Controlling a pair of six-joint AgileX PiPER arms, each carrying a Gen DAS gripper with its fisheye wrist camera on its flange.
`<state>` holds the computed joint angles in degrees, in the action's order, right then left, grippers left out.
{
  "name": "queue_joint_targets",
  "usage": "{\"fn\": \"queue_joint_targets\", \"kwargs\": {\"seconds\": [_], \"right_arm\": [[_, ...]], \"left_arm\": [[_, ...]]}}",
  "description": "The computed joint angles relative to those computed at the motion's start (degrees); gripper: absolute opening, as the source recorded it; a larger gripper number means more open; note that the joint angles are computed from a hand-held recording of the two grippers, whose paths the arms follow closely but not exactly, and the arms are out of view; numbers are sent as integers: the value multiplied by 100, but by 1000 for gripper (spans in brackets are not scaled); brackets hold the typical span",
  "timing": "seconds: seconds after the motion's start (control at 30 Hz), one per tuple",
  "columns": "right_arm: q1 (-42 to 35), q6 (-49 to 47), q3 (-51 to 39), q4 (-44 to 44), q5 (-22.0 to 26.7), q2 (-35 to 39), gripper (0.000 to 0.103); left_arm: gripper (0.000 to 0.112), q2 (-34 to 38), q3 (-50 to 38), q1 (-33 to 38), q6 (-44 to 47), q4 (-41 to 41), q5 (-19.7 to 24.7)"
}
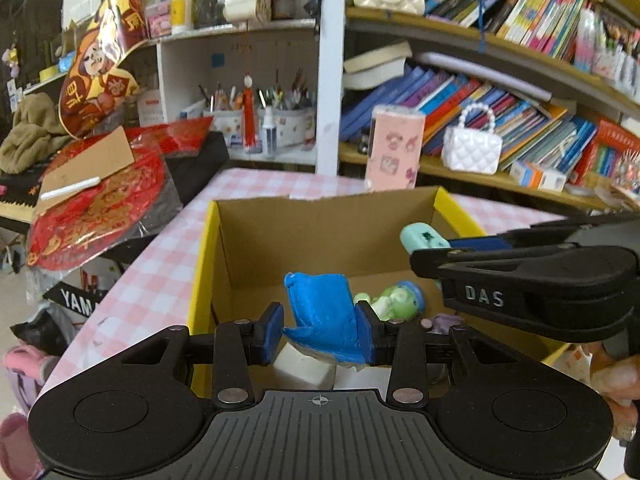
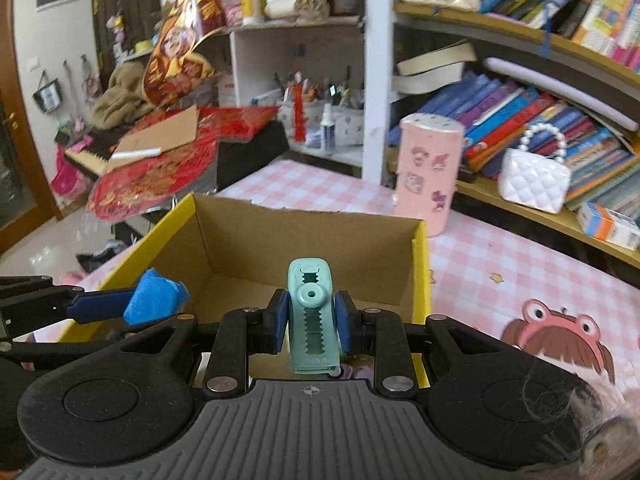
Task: Organize objects
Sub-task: 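Open the left tool to drop the blue block while the right tool drops the stapler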
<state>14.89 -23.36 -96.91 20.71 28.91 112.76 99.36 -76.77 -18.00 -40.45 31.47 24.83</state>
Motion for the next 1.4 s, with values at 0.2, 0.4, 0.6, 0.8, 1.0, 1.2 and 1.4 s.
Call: {"fn": "queue_joint_targets", "kwargs": {"seconds": [0.2,0.4,0.6,0.8,1.0,1.2,1.4], "right_arm": [[-61,-368,-992,97,845,728,23],[0,-476,-1841,-84,1524,1265,23],[37,-412,-2466,-290,2153,1593,23],[66,-289,-2889,-458,2533,1803,23],[101,-176,-2241,-566,1884,1439,38],[54,-120,-1152,-368,1017,716,49],[107,402,102,-459,35,-178,51]], "left_arm": [[37,385,-361,-23,314,-167,339],[37,583,-538,9,566,-368,510],[38,678,-638,68,811,-632,574],[40,661,-567,65,791,-649,496],[52,481,-390,108,1011,-919,298],[74,23,125,-4,273,-149,-99],[80,-518,674,-7,-688,642,-310]]}}
